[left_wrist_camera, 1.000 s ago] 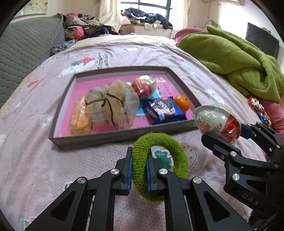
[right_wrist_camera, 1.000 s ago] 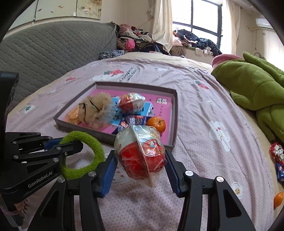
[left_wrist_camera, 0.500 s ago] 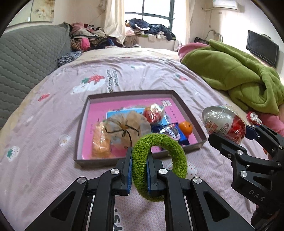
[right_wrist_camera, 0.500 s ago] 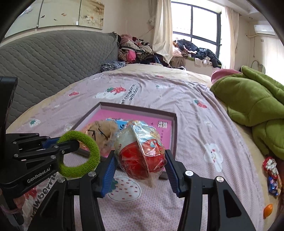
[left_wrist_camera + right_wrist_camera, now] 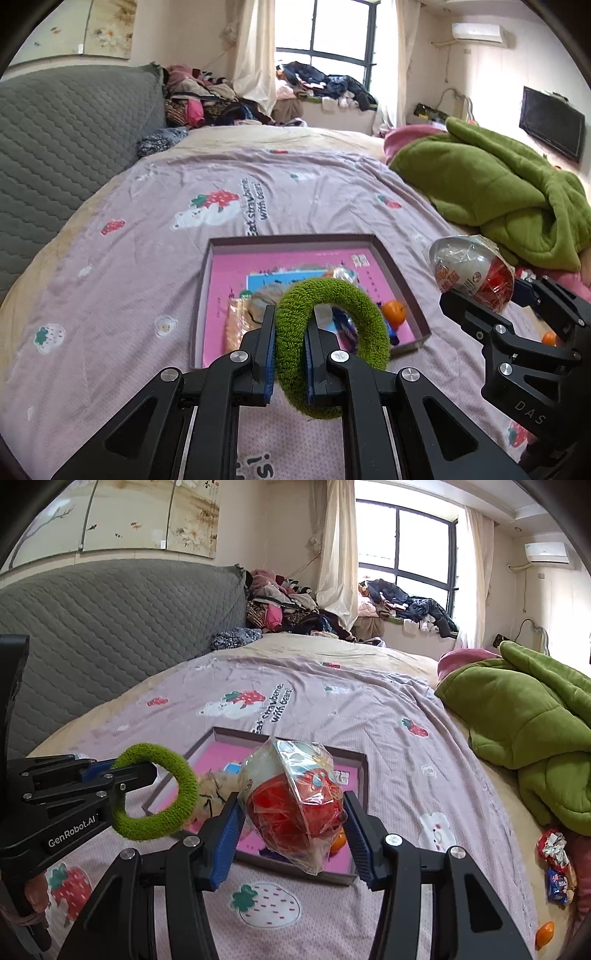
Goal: Organize objects
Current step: 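Carry the green ring over the tray with the left tool while the right tool carries the egg toy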
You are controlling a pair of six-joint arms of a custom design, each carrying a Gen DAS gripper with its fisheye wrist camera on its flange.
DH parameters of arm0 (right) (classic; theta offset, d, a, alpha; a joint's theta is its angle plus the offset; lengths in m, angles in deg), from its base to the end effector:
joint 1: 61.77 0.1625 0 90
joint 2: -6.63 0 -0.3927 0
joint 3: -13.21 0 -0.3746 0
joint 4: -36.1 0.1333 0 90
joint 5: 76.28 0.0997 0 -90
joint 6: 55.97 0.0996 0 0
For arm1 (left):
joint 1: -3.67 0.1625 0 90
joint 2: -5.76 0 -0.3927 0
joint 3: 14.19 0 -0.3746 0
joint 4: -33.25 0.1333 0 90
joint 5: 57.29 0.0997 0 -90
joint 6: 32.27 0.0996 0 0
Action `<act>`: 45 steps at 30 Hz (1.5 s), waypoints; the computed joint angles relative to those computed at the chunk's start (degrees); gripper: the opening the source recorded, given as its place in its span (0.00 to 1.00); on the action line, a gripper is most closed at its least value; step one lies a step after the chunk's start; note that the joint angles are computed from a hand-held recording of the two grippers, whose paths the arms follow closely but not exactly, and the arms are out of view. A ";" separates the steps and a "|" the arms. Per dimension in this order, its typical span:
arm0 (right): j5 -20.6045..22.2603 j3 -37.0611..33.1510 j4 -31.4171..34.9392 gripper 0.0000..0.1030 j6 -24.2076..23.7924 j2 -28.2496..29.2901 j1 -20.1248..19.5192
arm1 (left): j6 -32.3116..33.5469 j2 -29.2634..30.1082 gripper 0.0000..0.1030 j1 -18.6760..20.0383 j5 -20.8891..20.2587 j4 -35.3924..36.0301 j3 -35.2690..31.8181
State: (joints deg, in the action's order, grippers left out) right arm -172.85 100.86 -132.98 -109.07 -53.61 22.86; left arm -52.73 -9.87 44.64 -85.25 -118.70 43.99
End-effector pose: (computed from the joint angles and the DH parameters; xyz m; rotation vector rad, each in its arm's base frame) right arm 0.0590 -0.6754 0.3478 0.9241 -2.2561 0.9614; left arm -0.4315 -0.6678 0.0041 0.3243 2.1917 -1.0649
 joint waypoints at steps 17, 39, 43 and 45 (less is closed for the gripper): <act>-1.20 -6.81 -0.31 0.51 1.89 4.52 1.85 | 5.99 2.37 0.12 2.41 2.76 -1.81 -7.11; -4.04 -16.62 3.58 0.52 2.37 13.65 -0.33 | 6.22 11.98 0.12 9.67 -1.28 4.75 -24.06; -4.93 -17.72 4.41 0.52 2.31 14.96 -0.92 | 4.90 13.30 0.12 10.59 -1.99 6.83 -25.76; -5.31 -18.21 4.44 0.52 2.32 15.62 -1.18 | 4.88 13.60 0.12 10.80 -2.27 6.61 -25.94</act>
